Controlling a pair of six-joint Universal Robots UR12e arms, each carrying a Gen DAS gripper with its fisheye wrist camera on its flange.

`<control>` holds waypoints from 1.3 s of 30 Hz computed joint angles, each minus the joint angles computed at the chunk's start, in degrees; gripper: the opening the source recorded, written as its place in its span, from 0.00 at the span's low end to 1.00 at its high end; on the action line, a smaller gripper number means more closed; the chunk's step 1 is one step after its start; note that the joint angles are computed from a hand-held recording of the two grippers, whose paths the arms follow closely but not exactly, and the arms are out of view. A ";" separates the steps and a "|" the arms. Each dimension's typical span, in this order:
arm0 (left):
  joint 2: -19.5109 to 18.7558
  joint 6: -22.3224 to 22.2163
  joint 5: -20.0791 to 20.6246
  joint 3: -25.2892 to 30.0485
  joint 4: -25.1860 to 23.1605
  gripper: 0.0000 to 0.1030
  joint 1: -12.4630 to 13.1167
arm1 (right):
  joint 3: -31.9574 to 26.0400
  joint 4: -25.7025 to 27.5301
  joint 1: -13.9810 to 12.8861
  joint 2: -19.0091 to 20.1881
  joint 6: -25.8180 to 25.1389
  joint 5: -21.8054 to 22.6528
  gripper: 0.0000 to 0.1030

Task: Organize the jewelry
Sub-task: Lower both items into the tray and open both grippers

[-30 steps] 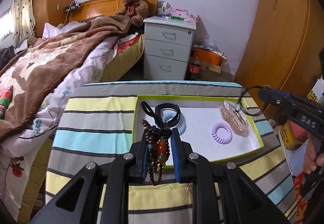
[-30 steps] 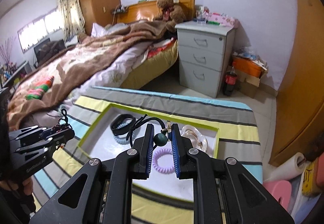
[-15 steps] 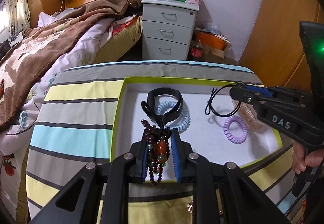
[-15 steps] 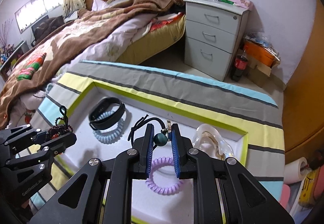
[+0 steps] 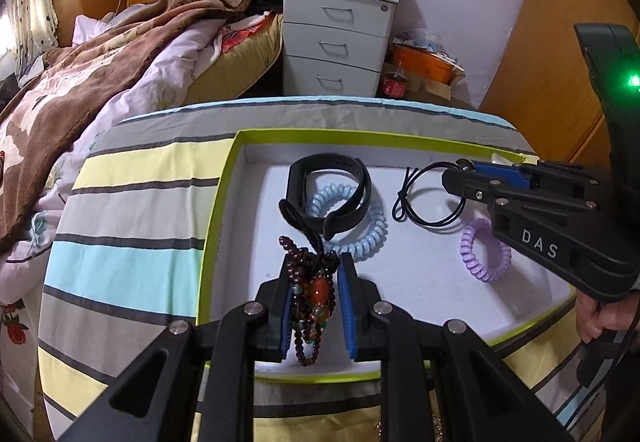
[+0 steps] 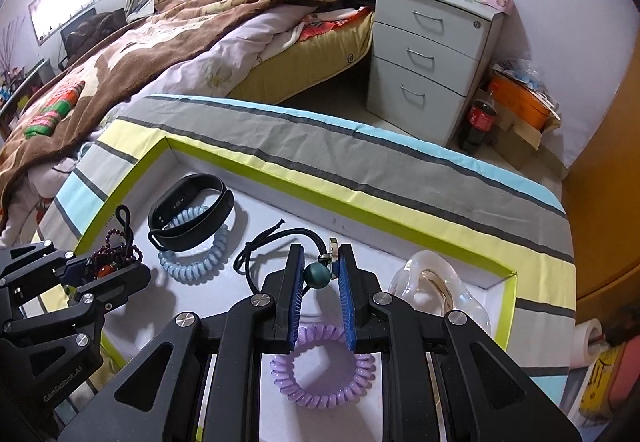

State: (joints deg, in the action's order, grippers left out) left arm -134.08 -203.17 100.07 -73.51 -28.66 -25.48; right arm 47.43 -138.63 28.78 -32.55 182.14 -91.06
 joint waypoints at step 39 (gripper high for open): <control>1.04 -0.28 0.02 -1.00 1.55 0.53 -0.02 | 1.42 -1.85 0.59 -1.01 0.23 -2.47 0.27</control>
State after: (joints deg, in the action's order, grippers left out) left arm -133.04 -203.45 100.10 -74.51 -27.11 -25.50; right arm 48.85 -140.49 29.37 -33.56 182.37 -93.53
